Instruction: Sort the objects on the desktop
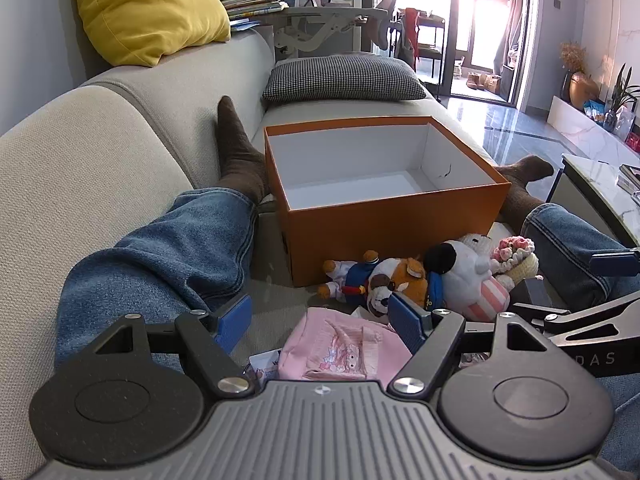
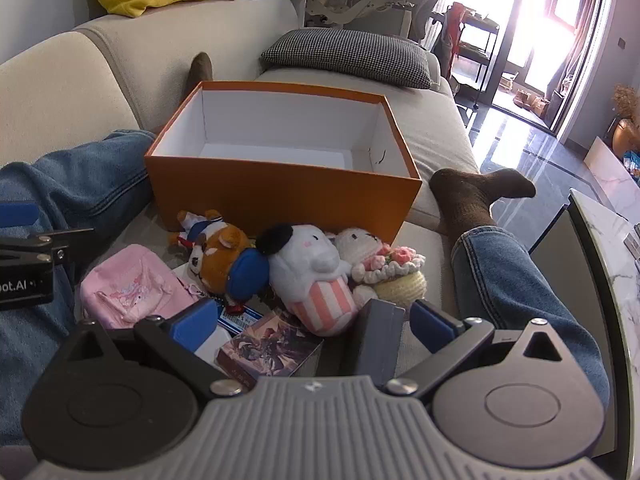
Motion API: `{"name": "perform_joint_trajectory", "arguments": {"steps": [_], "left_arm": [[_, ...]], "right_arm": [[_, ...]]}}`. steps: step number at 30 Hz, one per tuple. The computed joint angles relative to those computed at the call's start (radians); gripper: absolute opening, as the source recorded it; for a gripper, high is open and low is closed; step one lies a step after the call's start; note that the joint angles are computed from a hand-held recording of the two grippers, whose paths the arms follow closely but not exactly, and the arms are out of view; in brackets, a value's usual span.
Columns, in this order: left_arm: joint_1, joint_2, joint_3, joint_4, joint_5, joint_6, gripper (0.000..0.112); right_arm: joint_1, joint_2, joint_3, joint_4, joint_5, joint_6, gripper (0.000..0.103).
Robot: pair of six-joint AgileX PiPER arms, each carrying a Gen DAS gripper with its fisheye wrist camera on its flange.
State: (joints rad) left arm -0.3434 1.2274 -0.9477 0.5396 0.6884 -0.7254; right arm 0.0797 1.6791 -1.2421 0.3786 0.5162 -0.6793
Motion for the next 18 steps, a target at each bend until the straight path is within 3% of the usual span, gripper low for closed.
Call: {"name": "perform_joint_trajectory", "arguments": {"steps": [18], "left_arm": [[0.022, -0.013, 0.012, -0.044, -0.029, 0.042, 0.088]], "right_arm": [[0.002, 0.01, 0.003, -0.016, -0.008, 0.025, 0.102]]}}
